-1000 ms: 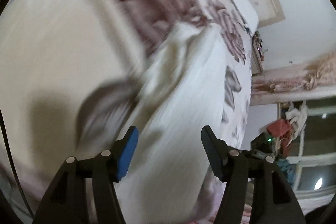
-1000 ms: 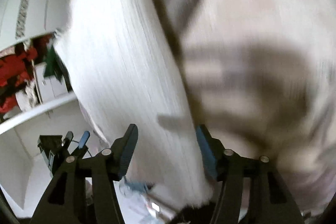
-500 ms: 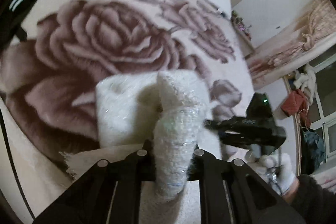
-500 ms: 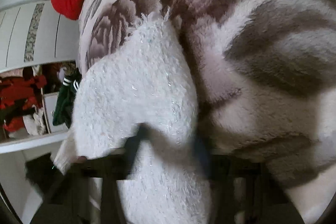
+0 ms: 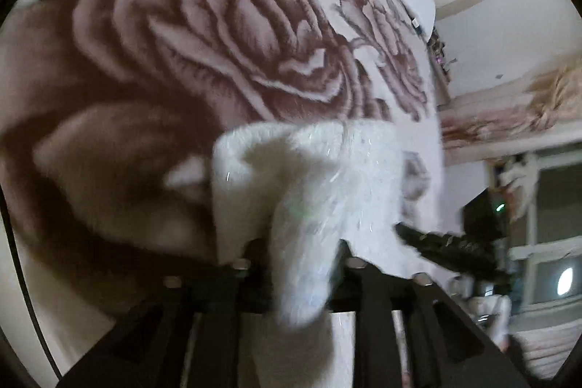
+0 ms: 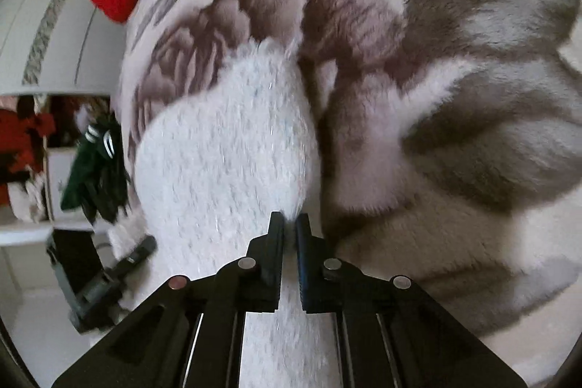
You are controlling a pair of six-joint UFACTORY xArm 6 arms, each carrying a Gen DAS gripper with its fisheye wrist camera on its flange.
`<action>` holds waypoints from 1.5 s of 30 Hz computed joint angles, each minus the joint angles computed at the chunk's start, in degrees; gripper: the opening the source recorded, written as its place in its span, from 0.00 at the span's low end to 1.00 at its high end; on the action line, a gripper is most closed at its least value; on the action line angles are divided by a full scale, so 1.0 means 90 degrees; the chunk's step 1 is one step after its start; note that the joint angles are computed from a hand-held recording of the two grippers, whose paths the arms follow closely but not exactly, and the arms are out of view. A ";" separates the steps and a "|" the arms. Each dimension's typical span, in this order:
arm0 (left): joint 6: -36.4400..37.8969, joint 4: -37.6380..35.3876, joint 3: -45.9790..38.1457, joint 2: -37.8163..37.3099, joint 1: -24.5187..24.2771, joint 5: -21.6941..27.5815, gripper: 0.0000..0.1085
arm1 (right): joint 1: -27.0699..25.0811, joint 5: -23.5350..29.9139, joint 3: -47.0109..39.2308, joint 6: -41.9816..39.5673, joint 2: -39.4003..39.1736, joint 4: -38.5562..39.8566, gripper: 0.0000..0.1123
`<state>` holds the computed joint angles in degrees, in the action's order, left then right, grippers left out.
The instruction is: Fold large clothes
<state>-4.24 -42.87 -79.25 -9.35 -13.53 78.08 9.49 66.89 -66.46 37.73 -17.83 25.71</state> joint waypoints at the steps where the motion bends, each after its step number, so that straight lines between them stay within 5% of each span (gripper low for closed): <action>1: -0.0123 -0.0163 0.0022 -0.0116 0.0160 0.0212 0.25 | -0.0001 0.0156 0.0036 -0.0073 -0.0156 0.0125 0.12; 2: -0.0168 -0.0325 0.0164 -0.0356 0.0323 0.0312 0.28 | 0.0011 0.0278 0.0252 -0.0108 -0.0522 0.0281 0.18; 4: -0.0275 -0.0285 0.0372 -0.0836 0.0561 0.0533 0.44 | 0.0160 0.0450 0.0556 0.0118 -0.1081 0.0350 0.47; 6: -0.0314 -0.0124 0.0619 -0.1415 0.0785 0.0814 0.58 | 0.0566 0.0539 0.1165 0.0660 -0.1912 0.0436 0.49; 10: -0.0454 0.0642 0.1303 -0.2668 0.0926 0.1806 0.58 | 0.1601 0.0590 0.2216 0.2474 -0.3227 0.0472 0.49; 13: -0.0701 0.1396 0.1944 -0.3418 0.0576 0.2064 0.58 | 0.2324 0.0257 0.2183 0.3323 -0.3264 -0.0116 0.49; 16: -0.1162 0.2325 0.2645 -0.4029 0.0058 0.2221 0.58 | 0.2576 0.0297 0.1214 0.3313 -0.2395 -0.0949 0.40; 20: -0.1753 0.2252 0.2960 -0.4532 0.0192 0.2171 0.58 | 0.2607 0.0529 -0.0939 0.1629 -0.0335 -0.1379 0.32; 24: -0.2269 0.2681 0.2639 -0.4576 -0.0150 0.2162 0.58 | 0.2635 0.1649 -0.2752 0.0069 0.1894 -0.0760 0.27; 26: -0.2455 0.2927 0.2385 -0.4559 -0.0304 0.2220 0.58 | 0.2937 0.1993 -0.3173 -0.0238 0.2773 -0.1285 0.27; 31: -0.2994 0.3380 0.1734 -0.4450 -0.0608 0.2391 0.58 | 0.3056 0.2184 -0.3678 -0.0085 0.3151 -0.1552 0.27; 34: -0.3378 0.3379 0.1229 -0.4182 -0.0850 0.2375 0.58 | 0.2903 0.1655 -0.2818 0.0190 0.2095 -0.1068 0.28; 39: -0.2850 0.3304 0.0963 -0.3953 -0.0998 0.2259 0.58 | 0.2956 0.0419 0.0137 0.1754 -0.1201 -0.0238 0.42; 43: -0.2626 0.3052 0.1292 -0.3900 -0.0993 0.2456 0.58 | 0.4005 0.0235 0.2233 0.4395 -0.3643 -0.0320 0.42; 45: -0.2397 0.2729 0.1603 -0.4071 -0.0671 0.2729 0.58 | 0.4940 -0.0365 0.3275 0.5728 -0.4631 -0.0275 0.42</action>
<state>-25.82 -18.30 -64.82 -45.99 -19.57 102.64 53.94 63.60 -36.98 89.28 -59.51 23.23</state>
